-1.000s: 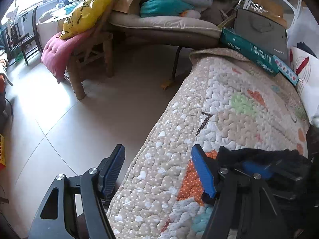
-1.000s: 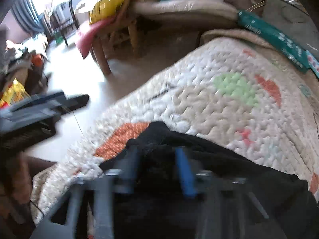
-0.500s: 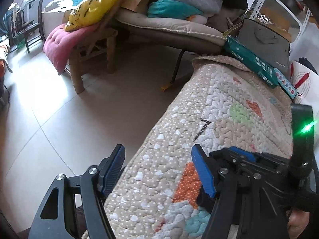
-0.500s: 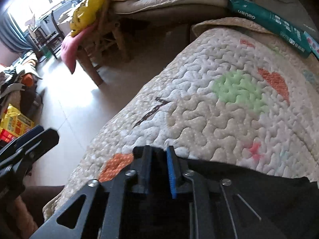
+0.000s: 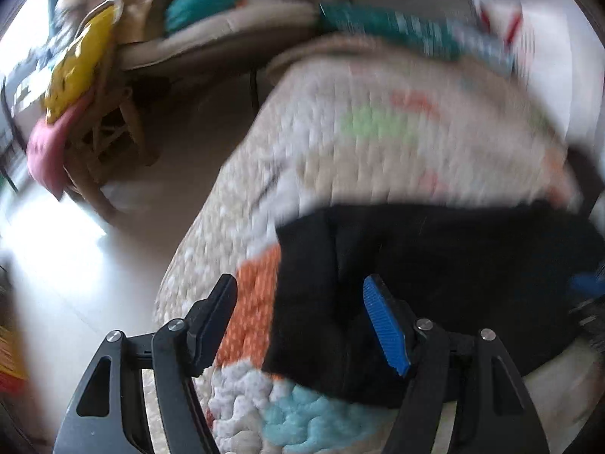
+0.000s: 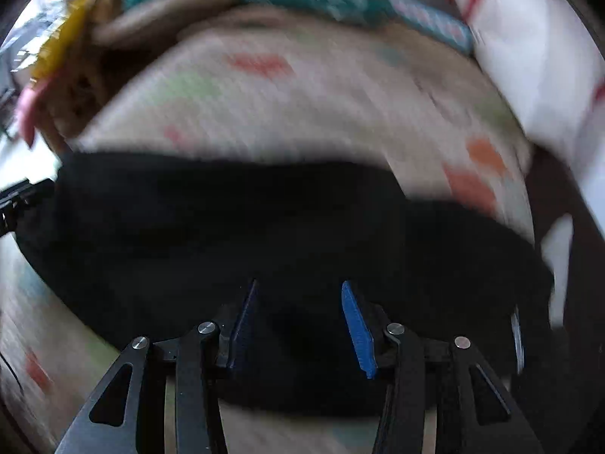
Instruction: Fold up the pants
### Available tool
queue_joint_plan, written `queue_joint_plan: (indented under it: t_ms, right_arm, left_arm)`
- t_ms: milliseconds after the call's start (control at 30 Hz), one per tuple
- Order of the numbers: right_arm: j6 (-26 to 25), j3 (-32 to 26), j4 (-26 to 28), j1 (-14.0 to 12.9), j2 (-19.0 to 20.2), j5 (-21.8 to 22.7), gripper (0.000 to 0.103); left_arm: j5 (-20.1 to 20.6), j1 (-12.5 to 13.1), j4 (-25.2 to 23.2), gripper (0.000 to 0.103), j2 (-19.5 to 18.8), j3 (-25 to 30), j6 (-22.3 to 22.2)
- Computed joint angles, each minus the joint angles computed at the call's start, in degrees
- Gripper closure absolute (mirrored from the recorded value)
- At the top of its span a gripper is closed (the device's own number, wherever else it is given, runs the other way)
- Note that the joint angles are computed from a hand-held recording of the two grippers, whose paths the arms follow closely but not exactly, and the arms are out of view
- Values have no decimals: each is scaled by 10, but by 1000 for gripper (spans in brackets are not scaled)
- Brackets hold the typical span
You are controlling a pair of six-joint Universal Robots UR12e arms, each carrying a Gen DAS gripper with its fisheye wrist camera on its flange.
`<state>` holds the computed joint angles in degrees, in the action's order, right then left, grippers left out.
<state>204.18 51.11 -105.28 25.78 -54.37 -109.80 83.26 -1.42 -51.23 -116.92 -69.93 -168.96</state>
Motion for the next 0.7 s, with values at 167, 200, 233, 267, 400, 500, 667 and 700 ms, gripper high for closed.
queue_joint_plan:
  t_ms: [167,200,233,267,400,500,667,700]
  right_arm:
    - [37,82,-5,-26,-57,75,49]
    - [39,83,-14,-30,-61,68,49]
    - [40,83,-29,-31,-63,48,49]
    - [40,82,-47,-35,-64,21,49]
    - [71,62,-73,-62,-53,-3,49]
    - [39,18,-77,-76,-20,3,48]
    - [-8,-74,70,-76,44,-18,56]
    - [-13,-87,98,-72,54,-55,55]
  left_arm:
    - [1,2,-10,33,4,-8,5]
    - [-4,3,-10,32,5,-9,1]
    - [-8,6,-11,30,4,-9,-6]
    - [-10,7,-13,27,4,-8,-11]
    - [-20,10,-32,25,-1,1,-28]
    - [-17,9,-36,24,-2,4,-31]
    - [-6,6,-23,24,0,-2,-21]
    - [-4,6,-21,24,0,-2,-20]
